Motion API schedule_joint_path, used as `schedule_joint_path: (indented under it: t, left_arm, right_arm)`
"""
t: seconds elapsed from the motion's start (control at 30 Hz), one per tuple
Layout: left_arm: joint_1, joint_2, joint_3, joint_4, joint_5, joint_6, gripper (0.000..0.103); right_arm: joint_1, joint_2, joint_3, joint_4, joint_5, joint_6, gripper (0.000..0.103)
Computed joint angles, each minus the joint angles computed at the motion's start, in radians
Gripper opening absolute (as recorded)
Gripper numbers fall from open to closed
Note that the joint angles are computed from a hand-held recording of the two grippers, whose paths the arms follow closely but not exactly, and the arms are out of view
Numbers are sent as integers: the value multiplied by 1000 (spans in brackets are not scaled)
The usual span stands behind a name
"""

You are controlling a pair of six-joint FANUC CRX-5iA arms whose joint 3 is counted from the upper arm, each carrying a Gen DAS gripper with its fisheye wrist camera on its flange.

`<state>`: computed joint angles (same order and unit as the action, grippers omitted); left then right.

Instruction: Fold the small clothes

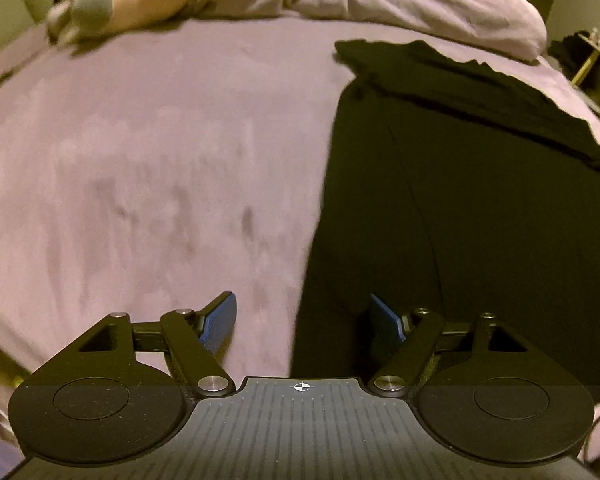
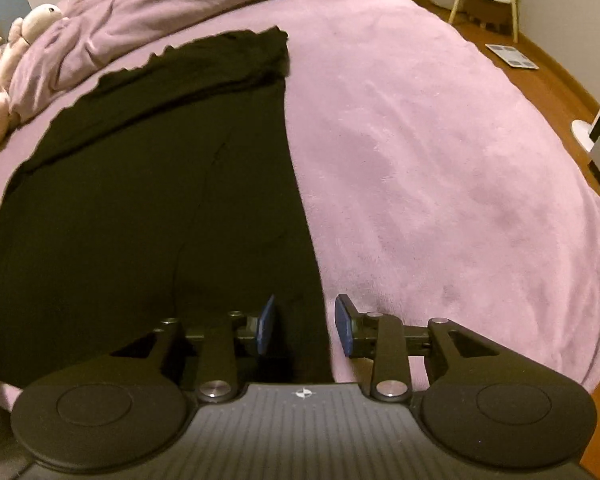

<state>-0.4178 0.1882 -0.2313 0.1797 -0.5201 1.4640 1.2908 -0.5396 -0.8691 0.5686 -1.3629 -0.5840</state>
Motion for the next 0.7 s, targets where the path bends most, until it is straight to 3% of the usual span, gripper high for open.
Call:
schedule_joint_path:
  t: [0.17, 0.23, 0.3, 0.57, 0.6, 0.63, 0.7]
  left_arm:
    - [31, 0, -71, 245, -15, -190, 75]
    - [36, 7, -60, 239, -40, -179, 71]
    - [43, 9, -72, 298, -52, -243, 68]
    - [76, 41, -44, 371, -180, -367, 40]
    - [77, 44, -40, 371, -190, -379, 36]
    - [77, 44, -38, 369, -199, -393, 25]
    - [74, 45, -28, 347, -211, -407, 18]
  right_arm:
    - [29, -19, -31, 39, 37, -45, 38]
    - [26, -26, -41, 19, 58, -57, 38]
    - [46, -38, -48, 1, 46, -82, 38]
    - [158, -183, -136, 26, 33, -208, 38]
    - [160, -194, -142, 26, 37, -207, 38]
    - [162, -202, -146, 27, 41, -204, 38]
    - [171, -218, -151, 21, 39, -197, 38]
